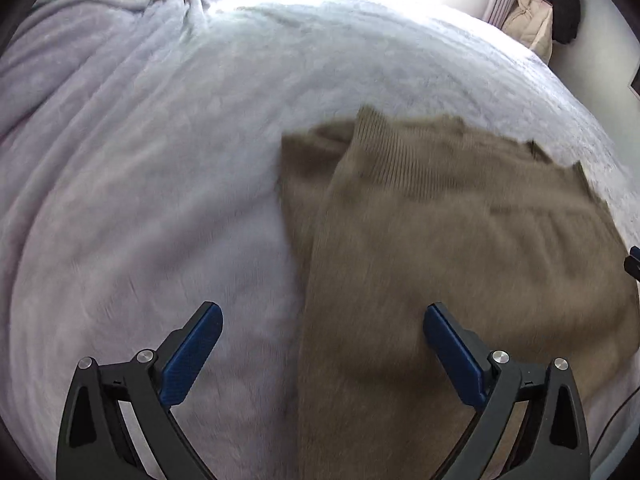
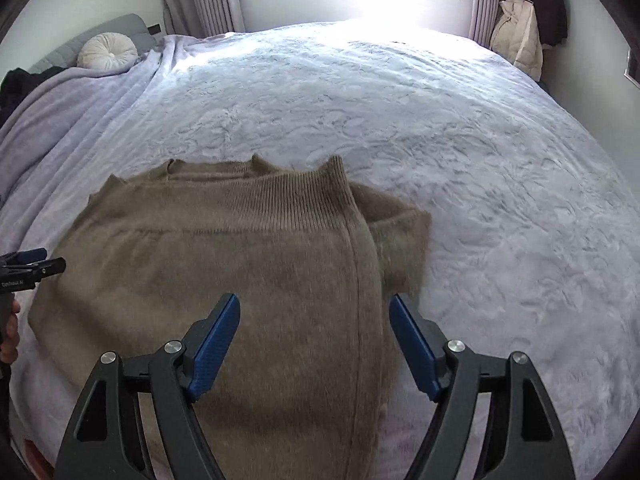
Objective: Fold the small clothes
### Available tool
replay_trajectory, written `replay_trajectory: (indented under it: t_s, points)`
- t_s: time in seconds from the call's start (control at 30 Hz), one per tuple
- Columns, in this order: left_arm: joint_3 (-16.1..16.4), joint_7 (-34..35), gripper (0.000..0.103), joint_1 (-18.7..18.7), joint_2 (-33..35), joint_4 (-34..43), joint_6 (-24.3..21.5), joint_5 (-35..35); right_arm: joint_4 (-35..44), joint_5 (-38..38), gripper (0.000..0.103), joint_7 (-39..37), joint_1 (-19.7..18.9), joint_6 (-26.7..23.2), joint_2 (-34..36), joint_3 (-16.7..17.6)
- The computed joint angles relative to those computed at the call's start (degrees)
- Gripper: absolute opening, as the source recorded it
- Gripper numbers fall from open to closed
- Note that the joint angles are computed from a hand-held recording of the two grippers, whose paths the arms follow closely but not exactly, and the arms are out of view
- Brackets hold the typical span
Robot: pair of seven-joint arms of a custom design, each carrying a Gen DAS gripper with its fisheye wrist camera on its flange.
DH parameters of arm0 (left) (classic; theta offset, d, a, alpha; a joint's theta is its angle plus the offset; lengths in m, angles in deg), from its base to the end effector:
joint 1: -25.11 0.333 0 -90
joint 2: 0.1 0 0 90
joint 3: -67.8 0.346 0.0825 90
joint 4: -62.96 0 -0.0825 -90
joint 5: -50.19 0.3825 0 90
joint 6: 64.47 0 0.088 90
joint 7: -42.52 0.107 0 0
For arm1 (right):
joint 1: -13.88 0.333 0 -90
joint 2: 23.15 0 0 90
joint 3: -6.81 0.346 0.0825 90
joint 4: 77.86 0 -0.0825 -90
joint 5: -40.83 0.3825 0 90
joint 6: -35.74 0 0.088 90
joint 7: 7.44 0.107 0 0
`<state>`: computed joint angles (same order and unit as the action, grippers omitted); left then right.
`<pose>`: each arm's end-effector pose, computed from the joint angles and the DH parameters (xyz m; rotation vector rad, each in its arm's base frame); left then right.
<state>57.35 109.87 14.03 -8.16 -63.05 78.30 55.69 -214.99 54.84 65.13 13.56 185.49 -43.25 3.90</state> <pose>0.4960 -0.2003 0.5192 -1.9581 2.0545 -0.5152 0.4673 -0.0339 0.5426 -1.9144 1.7845 -0.4757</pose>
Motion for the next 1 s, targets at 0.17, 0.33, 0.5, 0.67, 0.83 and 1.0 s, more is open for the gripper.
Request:
replay_trajectory:
  t_s: [0.17, 0.33, 0.5, 0.67, 0.83, 1.0]
  points:
    - [1.4, 1.4, 0.102, 0.3, -4.1, -3.4, -0.7, -4.4, -2.7, -7.6, 0.08, 4.0, -3.5, -4.0, -1.7, 1.3]
    - [4.3, 3.1, 0.102, 0.6, -9.2, -6.6, 0.3, -6.3, -2.4, -1.8, 0.081, 2.0, -3.1, -5.2, -5.6, -2.8]
    - [5.1, 7.3, 0.102, -0.3, -3.9, -2.9, -1.2, -13.3, 1.4, 6.1, 0.081, -1.2, -1.2, -6.9, -1.4, -5.1]
    - [1.5, 6.9, 0.102, -0.1, 3.0, 2.7, -2.2, -10.7, 3.6, 9.6, 0.081, -1.8, -1.0, -7.9, 4.9, -4.2]
    - [1.2, 12.4, 0.103, 1.0, 6.3, 5.3, -1.8, -15.3, 4.7, 16.4, 0.083, -7.2, 0.4, -7.0, 7.1, -4.8]
    - [2.6, 28.4, 0.103, 1.5, 3.7, 1.3, 0.1, -28.4, 5.1, 22.0, 0.083, -14.9, 1.1, -7.8, 8.0, -5.4]
